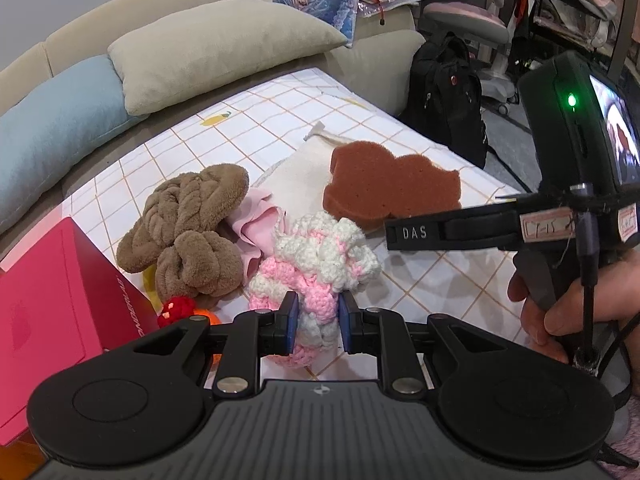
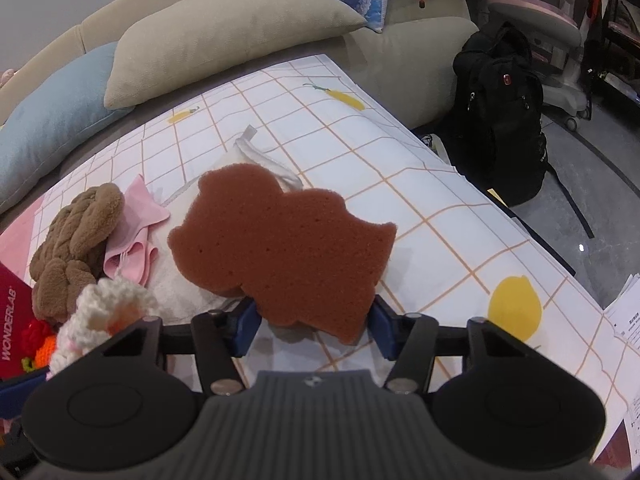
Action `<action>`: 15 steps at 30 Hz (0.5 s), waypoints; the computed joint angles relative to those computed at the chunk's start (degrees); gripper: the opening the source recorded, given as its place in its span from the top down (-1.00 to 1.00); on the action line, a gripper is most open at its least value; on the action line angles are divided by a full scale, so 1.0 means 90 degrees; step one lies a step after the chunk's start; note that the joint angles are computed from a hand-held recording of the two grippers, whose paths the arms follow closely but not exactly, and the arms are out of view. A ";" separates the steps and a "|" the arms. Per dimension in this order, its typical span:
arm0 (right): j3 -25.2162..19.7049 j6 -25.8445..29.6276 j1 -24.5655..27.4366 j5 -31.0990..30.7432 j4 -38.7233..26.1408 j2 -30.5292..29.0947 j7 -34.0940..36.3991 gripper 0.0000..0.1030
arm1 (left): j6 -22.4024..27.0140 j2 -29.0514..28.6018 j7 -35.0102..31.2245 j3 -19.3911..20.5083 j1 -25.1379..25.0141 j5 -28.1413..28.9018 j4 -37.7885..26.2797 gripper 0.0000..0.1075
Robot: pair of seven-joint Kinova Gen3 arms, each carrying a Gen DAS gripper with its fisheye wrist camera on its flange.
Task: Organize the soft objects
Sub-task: 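Lift the crochet piece with the left tool while the right tool lifts the sponge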
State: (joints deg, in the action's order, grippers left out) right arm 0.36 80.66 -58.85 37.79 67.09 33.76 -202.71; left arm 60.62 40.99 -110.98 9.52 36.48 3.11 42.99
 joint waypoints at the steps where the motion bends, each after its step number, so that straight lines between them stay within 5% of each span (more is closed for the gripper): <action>1: 0.0000 0.0032 -0.0021 0.0011 -0.0025 -0.0004 0.0011 -0.08 | -0.0012 -0.0034 -0.0005 0.0019 -0.0029 0.0033 0.0026 0.57; 15: -0.0029 0.1246 -0.0933 0.0280 -0.1092 0.0046 -0.0470 -0.08 | -0.0807 -0.1115 -0.0418 0.0585 -0.1131 0.1291 0.1396 0.57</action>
